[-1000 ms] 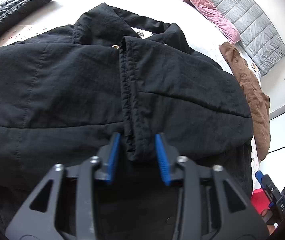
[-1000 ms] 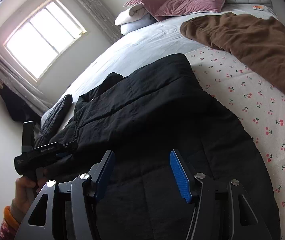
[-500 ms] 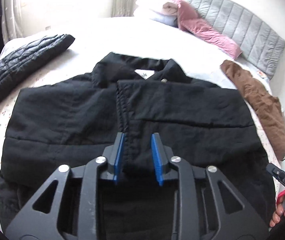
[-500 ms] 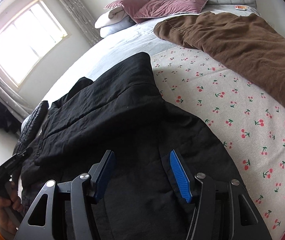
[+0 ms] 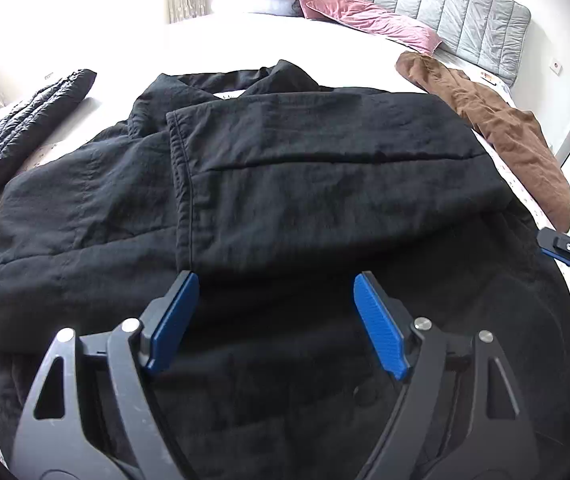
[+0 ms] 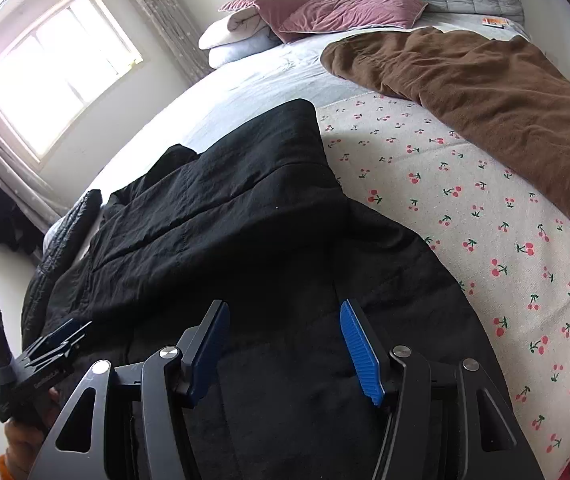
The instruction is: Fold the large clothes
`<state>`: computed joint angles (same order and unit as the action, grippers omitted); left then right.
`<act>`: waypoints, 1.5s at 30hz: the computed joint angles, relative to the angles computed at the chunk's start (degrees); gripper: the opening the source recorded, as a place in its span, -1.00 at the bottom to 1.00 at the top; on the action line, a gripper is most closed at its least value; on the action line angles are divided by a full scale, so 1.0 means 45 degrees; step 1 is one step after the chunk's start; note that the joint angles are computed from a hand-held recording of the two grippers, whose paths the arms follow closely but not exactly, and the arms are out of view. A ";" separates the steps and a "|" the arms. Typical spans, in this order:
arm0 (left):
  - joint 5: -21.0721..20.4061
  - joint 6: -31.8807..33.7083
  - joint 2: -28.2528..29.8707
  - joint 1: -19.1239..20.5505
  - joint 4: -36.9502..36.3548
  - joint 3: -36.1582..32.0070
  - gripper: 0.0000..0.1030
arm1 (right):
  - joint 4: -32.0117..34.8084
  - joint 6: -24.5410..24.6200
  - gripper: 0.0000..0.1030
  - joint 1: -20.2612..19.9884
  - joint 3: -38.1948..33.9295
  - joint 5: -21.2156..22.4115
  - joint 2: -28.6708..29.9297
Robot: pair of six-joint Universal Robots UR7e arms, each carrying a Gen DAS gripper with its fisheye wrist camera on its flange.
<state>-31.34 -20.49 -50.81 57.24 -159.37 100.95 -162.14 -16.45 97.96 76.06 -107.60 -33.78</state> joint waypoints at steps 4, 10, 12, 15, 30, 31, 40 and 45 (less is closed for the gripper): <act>-0.0403 -0.1796 -0.1289 -0.0536 0.2004 0.0887 0.61 | -0.0373 -0.0411 0.20 0.0309 0.0309 -0.0180 -0.0136; -0.1495 -0.5141 -0.3891 -0.1586 0.5031 0.2821 0.68 | -0.0129 -0.1805 0.43 0.0965 0.0985 -0.0424 -0.0581; -0.1750 -0.6427 -0.4833 -0.1959 0.5738 0.3532 0.72 | -0.0046 -0.2516 0.49 0.1151 0.1405 -0.0661 -0.0868; -0.1636 -0.8736 -0.6235 -0.2649 0.7491 0.4448 0.80 | 0.0109 -0.3193 0.52 0.1123 0.2347 -0.0435 -0.1636; -0.2305 -1.2853 -1.2236 -0.4427 0.9636 0.9728 0.83 | 0.2896 -0.3995 0.61 -0.2008 0.5687 0.2019 -0.6156; -0.2414 -1.2615 -1.2493 -0.4423 0.9200 1.0066 0.83 | 0.2938 -0.3962 0.61 -0.2217 0.5845 0.2154 -0.6308; -0.3261 -1.2411 -1.3824 -0.4454 0.7072 1.1692 0.82 | 0.3209 -0.3940 0.61 -0.3123 0.6746 0.2431 -0.6723; -0.4358 -1.2873 -1.4634 -0.5132 0.5220 1.2820 0.64 | 0.3278 -0.3945 0.61 -0.3374 0.7275 0.2695 -0.7020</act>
<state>-50.95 -78.42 -116.66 34.14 -135.89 158.64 -147.39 -34.20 82.78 108.80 -95.47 -65.37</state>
